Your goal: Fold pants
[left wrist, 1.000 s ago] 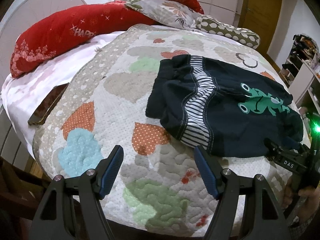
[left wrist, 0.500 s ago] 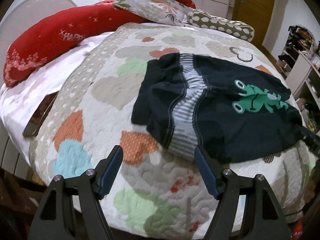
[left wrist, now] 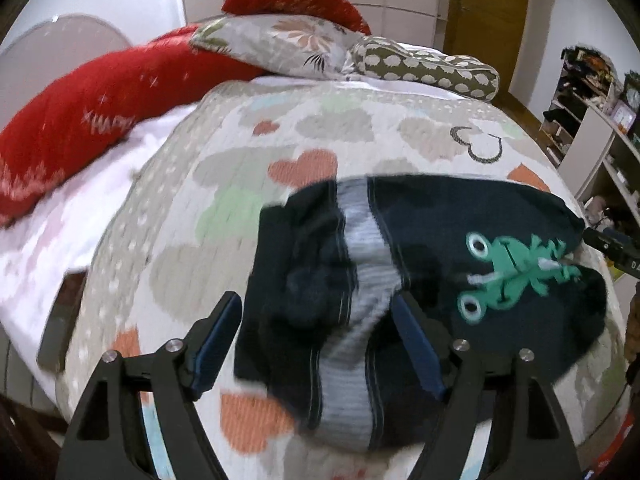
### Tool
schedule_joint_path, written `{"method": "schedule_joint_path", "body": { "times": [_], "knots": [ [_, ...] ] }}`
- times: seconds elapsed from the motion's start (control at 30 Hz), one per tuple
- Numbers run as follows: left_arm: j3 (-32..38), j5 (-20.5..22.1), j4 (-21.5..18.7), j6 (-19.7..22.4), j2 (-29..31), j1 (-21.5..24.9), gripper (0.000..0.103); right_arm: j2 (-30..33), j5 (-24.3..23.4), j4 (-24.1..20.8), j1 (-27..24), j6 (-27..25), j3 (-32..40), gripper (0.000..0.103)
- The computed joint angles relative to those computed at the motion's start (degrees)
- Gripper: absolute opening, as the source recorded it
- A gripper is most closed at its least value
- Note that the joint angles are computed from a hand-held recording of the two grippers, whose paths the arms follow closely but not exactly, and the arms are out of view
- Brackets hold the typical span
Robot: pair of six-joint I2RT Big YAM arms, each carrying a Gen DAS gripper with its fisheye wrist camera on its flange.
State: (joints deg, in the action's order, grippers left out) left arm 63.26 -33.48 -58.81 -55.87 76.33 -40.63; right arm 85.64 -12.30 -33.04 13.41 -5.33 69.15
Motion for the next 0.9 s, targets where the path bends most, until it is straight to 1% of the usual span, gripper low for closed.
{"method": "schedule_joint_path", "body": {
  "times": [0.1,0.17,0.2,0.3,0.43,0.47,0.53,0.6,0.63,0.77,0.8,0.83,0.87,0.9],
  "knots": [
    [2.0,0.3,1.8,5.3,2.9,2.5,0.078,4.3,0.2,-1.9,0.4,-1.5,4.7,0.095],
    [3.0,2.5,2.9,8.1,4.8,4.6,0.078,7.0,0.5,-2.9,0.9,-2.8,7.7,0.095],
    [3.5,3.5,3.4,9.2,5.6,5.6,0.078,8.7,0.2,-4.2,1.2,-3.9,9.9,0.095],
    [4.8,6.7,4.7,12.4,7.9,8.0,0.078,11.8,0.7,-5.7,1.9,-6.2,13.9,0.095],
    [7.3,14.0,7.5,18.0,11.1,12.4,0.078,16.1,-1.6,-9.3,2.4,-9.9,19.8,0.095],
    [8.0,16.2,8.5,19.3,11.9,13.8,0.077,17.3,-1.7,-10.3,2.6,-10.6,21.4,0.095],
    [9.8,22.0,10.2,22.2,14.3,16.9,0.078,20.1,-1.7,-12.3,2.9,-12.3,25.2,0.095],
    [11.7,25.9,10.5,23.9,16.6,19.0,0.078,22.4,-2.0,-13.5,3.1,-13.3,28.2,0.095],
    [12.3,27.0,11.0,24.6,17.4,19.6,0.078,23.4,-2.2,-14.2,3.2,-13.8,29.4,0.095],
    [16.1,33.0,10.1,31.8,21.6,21.1,0.077,26.8,-2.4,-16.6,3.5,-16.7,33.4,0.095],
    [16.9,34.0,9.5,33.3,22.4,21.0,0.078,27.7,-2.5,-17.7,3.5,-17.7,34.3,0.093],
    [18.0,34.5,8.3,35.3,23.5,20.8,0.078,28.3,-2.8,-18.7,3.6,-18.6,35.0,0.093],
    [19.2,33.0,6.8,37.4,24.8,20.1,0.078,29.1,-3.1,-19.8,3.6,-19.5,35.7,0.093],
    [19.9,31.4,6.1,38.7,25.4,19.5,0.078,29.9,-3.3,-21.0,3.6,-20.4,36.4,0.092]
  ]
}}
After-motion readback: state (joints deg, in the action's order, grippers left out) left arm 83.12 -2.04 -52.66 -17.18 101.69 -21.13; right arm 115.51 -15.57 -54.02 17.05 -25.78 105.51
